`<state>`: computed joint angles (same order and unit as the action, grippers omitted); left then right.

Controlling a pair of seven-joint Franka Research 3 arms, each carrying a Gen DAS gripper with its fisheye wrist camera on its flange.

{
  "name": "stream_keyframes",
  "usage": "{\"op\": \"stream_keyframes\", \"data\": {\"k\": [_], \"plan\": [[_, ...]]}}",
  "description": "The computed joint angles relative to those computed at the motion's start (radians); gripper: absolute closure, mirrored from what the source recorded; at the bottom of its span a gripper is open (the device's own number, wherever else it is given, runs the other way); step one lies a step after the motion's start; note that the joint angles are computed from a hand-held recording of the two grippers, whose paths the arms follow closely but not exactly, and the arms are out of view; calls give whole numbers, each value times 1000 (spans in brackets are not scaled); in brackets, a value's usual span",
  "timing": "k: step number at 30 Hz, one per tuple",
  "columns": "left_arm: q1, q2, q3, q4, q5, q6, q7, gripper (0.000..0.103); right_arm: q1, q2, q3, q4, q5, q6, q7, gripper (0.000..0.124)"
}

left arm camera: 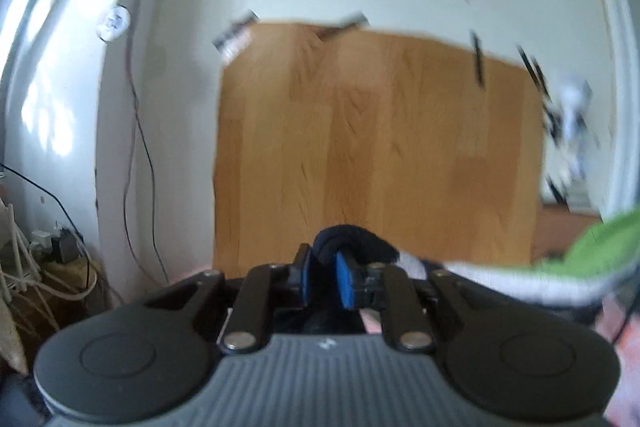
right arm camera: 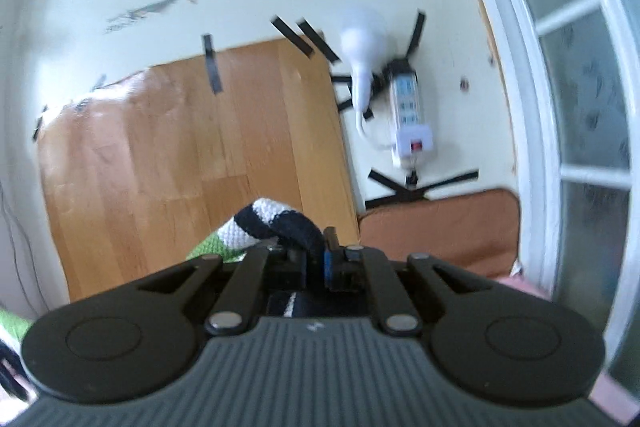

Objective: Fold small clothes

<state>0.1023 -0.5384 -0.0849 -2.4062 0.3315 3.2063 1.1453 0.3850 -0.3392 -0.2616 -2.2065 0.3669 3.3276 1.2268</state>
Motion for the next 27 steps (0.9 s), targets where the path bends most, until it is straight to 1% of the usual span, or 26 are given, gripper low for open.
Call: {"op": "stream_keyframes", "data": {"k": [1,2,3,4,5,7,8,9,10,11,12,13,14,15,16,18,20,21,23,24,25,26,27], "plan": [[-66,-26,46,-28,5,-38,35,85,-81,-38,64,-44,-5,-29,-6,114],[-147,-53,103,-65,-1,-80,82,82,-147,-55,114,-67,-8,-69,-2,114],[-210,-97,150,-122,-11,-93,127,81,-186,-70,130,-87,-11,-122,-5,114],[-254,-135,185,-173,-19,-91,172,75,-201,-95,125,-116,-16,-191,-20,113],[-263,-157,191,-205,-22,-74,197,62,-205,-114,109,-138,-18,-270,-46,113],[-234,-177,175,-243,-36,-7,206,50,-236,-153,89,-175,-12,-464,-78,104],[-242,-170,185,-236,-47,15,209,50,-268,-165,99,-187,-12,-526,-71,101],[-259,-154,202,-217,-55,23,217,50,-301,-166,114,-193,-12,-553,-53,95],[-263,-132,203,-195,-60,27,222,50,-317,-177,124,-206,-3,-545,-47,91],[-254,-92,190,-165,-62,31,225,50,-313,-185,119,-215,26,-519,-52,89],[-258,-51,185,-136,-62,24,232,50,-286,-178,97,-198,70,-499,-70,84],[-288,-19,203,-121,-63,13,247,50,-233,-181,53,-195,138,-469,-117,78],[-326,6,222,-109,-71,-8,262,50,-171,-183,13,-187,205,-448,-172,76],[-385,50,257,-85,-88,-40,287,50,-113,-155,-26,-150,261,-447,-231,74],[-439,88,294,-54,-113,-71,321,50,-86,-148,-38,-136,290,-456,-279,73],[-499,170,327,4,-167,-140,365,46,-42,-110,-49,-107,329,-472,-384,69],[-546,241,358,56,-245,-215,411,42,-24,-47,-47,-69,351,-500,-463,65],[-560,266,368,72,-286,-244,435,40,-36,-18,-33,-49,342,-522,-472,62],[-569,300,379,96,-363,-297,471,25,-61,61,-6,4,319,-561,-484,57],[-581,305,393,99,-419,-318,505,25,-79,82,8,17,298,-572,-490,51],[-589,305,396,100,-464,-339,525,29,-96,102,25,22,276,-572,-501,45],[-599,296,402,92,-509,-352,564,42,-115,131,39,43,250,-584,-507,43],[-602,281,400,80,-534,-358,601,53,-132,157,50,58,231,-604,-511,39]]}}
